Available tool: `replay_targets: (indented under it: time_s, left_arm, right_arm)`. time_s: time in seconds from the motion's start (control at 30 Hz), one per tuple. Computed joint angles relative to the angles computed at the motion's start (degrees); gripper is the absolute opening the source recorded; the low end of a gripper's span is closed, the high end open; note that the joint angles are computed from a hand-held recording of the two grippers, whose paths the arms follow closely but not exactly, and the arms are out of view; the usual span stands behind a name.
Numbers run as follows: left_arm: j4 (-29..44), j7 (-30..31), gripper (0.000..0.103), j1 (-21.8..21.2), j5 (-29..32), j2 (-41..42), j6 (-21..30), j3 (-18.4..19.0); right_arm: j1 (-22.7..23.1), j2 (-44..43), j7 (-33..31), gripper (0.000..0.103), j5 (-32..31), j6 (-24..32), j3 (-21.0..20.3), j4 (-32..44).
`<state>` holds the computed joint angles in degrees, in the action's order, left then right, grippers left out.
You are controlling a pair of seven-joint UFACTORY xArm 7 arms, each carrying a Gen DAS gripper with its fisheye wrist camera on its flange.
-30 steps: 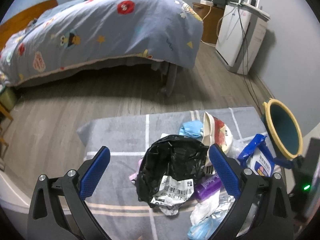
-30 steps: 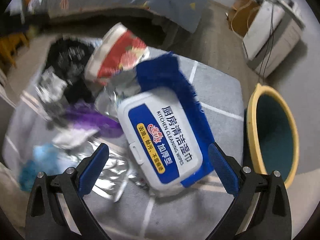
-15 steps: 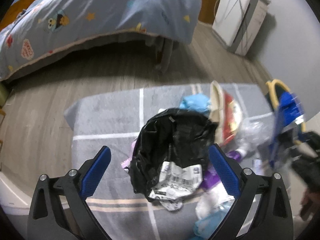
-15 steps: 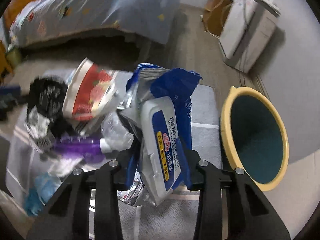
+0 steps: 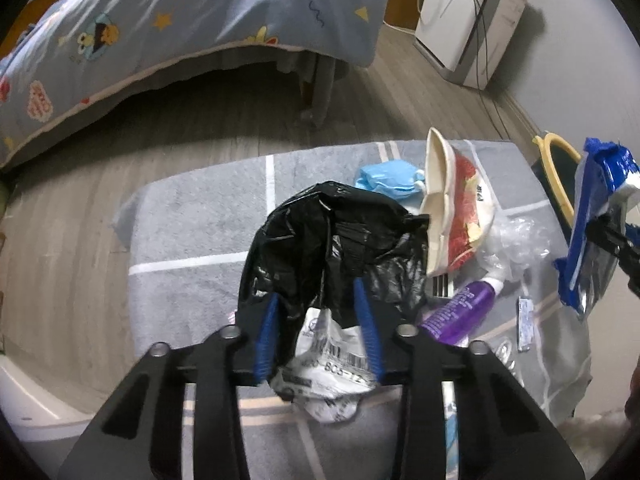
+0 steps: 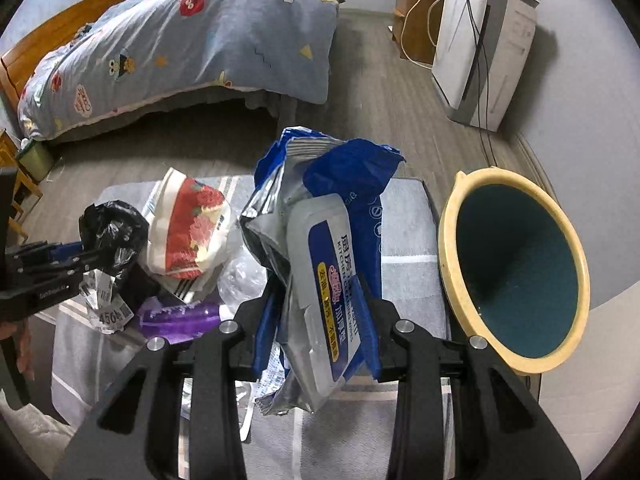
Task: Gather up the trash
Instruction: 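Carry both held items over the yellow-rimmed bin and open both tools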
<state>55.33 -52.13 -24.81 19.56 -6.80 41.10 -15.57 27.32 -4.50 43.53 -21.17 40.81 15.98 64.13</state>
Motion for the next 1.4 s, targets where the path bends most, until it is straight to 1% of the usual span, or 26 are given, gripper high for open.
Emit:
replay_targets:
  time_s: [0.1,0.13,0.23,0.37,0.43,0.5,0.6,0.63,0.7,0.77,0.8,0.83,0.87,0.93,0.97,1.0,1.03,1.07,1.13,1.2,1.23,1.27,1.3,1.33,1.4]
  left_arm:
    - [-0.06,-1.08,0.03,0.07,1.01,-1.84,1.33,-0.43]
    - [-0.01,-2.39,0.03,0.28,1.9,-2.69,1.74,-0.77]
    - [-0.01,-4.69,0.03,0.97,3.91,-4.81,1.2,-1.59]
    - [2.81,-7.74,0.03,1.98,9.47,-6.18,1.61,-3.91]
    - [5.91,-8.27,0.03,2.17,12.6,-5.31,2.93,-5.24]
    - [8.42,-8.51,0.03,1.71,14.15,-4.1,3.32,-5.76]
    - [13.03,-8.33,0.03,0.14,15.65,-0.49,3.14,-5.94]
    - [14.67,-8.03,0.03,-0.59,15.9,0.99,3.07,-5.73]
    - [19.05,-7.41,0.03,-2.58,16.82,5.06,3.27,-5.45]
    - [24.86,-5.7,0.03,-4.83,17.2,10.19,3.47,-4.98]
    - [26.04,-4.99,0.03,-5.69,16.95,11.24,3.34,-4.5]
    - [28.47,-4.05,0.03,-6.76,16.8,13.35,3.57,-4.17]
    - [32.38,-2.51,0.03,-7.99,16.4,16.82,3.89,-3.98]
    - [36.68,-0.54,0.03,-9.81,15.64,20.85,4.18,-3.1]
    - [40.91,1.3,0.03,-12.05,14.75,24.44,4.81,-1.54]
    - [42.74,1.84,0.03,-11.89,14.78,26.13,5.42,-2.29]
    - [46.91,3.29,0.03,-13.12,14.24,29.58,6.46,-1.82]
    - [48.68,3.94,0.03,-13.99,13.8,31.16,6.83,-1.24]
    - [55.21,6.13,0.03,-15.97,12.71,36.12,8.67,-0.07]
    - [63.25,8.3,0.03,-18.45,11.94,41.98,11.02,1.37]
    - [65.11,8.91,0.03,-18.95,11.76,43.29,11.95,1.53]
    - [69.37,10.51,0.03,-20.52,10.8,46.41,12.59,3.06]
    - [71.23,11.18,0.03,-21.08,10.38,47.68,13.29,3.37]
    - [74.69,12.25,0.03,-22.03,9.67,49.99,14.17,4.0]
    - [83.04,14.72,0.03,-23.91,8.08,55.4,16.46,5.23]
  right_arm:
    - [-0.04,-0.74,0.24,0.035,0.77,-1.12,-0.11,-0.18]
    - [-0.09,-1.22,-0.05,0.035,1.4,-1.32,-0.18,-0.23]
    - [-0.79,-3.43,-1.53,0.035,4.25,-2.3,-0.85,-0.3]
    - [-2.12,-6.27,-4.92,0.035,8.71,-2.82,-1.82,-0.22]
    - [-2.97,-8.04,-6.88,0.035,10.74,-2.97,-2.34,-0.43]
    - [-4.2,-10.12,-9.25,0.035,12.1,-2.87,-3.16,-0.56]
    - [-6.0,-11.96,-12.84,0.035,14.16,-2.62,-4.18,-0.6]
    - [-6.79,-12.97,-14.19,0.035,15.15,-2.68,-5.12,-1.04]
    - [-8.52,-14.11,-15.41,0.035,16.08,-2.84,-5.84,-1.73]
    - [-11.14,-15.51,-15.41,0.035,15.62,-2.96,-6.51,-3.01]
    - [-12.24,-16.02,-15.1,0.035,15.75,-3.38,-6.76,-3.82]
    - [-13.1,-16.56,-14.91,0.035,16.13,-3.97,-7.08,-4.84]
    - [-14.12,-17.4,-14.6,0.035,16.86,-4.4,-7.86,-6.09]
    - [-15.56,-18.5,-14.44,0.036,18.73,-5.81,-9.26,-8.4]
    - [-16.2,-19.01,-14.48,0.036,19.94,-6.56,-10.12,-9.74]
    - [-16.97,-19.38,-14.22,0.036,20.46,-6.95,-10.38,-10.73]
    - [-17.82,-19.71,-14.12,0.036,20.88,-7.08,-10.84,-11.75]
    - [-18.34,-20.14,-14.07,0.036,21.08,-7.46,-10.81,-12.76]
    - [-19.17,-20.41,-14.92,0.036,21.53,-7.85,-11.39,-14.08]
    - [-20.0,-19.84,-15.45,0.036,21.17,-7.56,-11.15,-14.04]
    - [-20.2,-19.57,-16.45,0.036,21.07,-7.83,-11.47,-14.42]
    - [-20.37,-19.2,-16.7,0.036,20.97,-7.87,-11.24,-14.39]
    - [-20.47,-18.77,-17.79,0.035,20.92,-8.03,-11.59,-14.73]
    - [-20.63,-18.35,-18.29,0.036,20.8,-8.06,-11.55,-14.83]
    - [-20.94,-16.72,-19.81,0.036,20.5,-7.97,-11.77,-14.88]
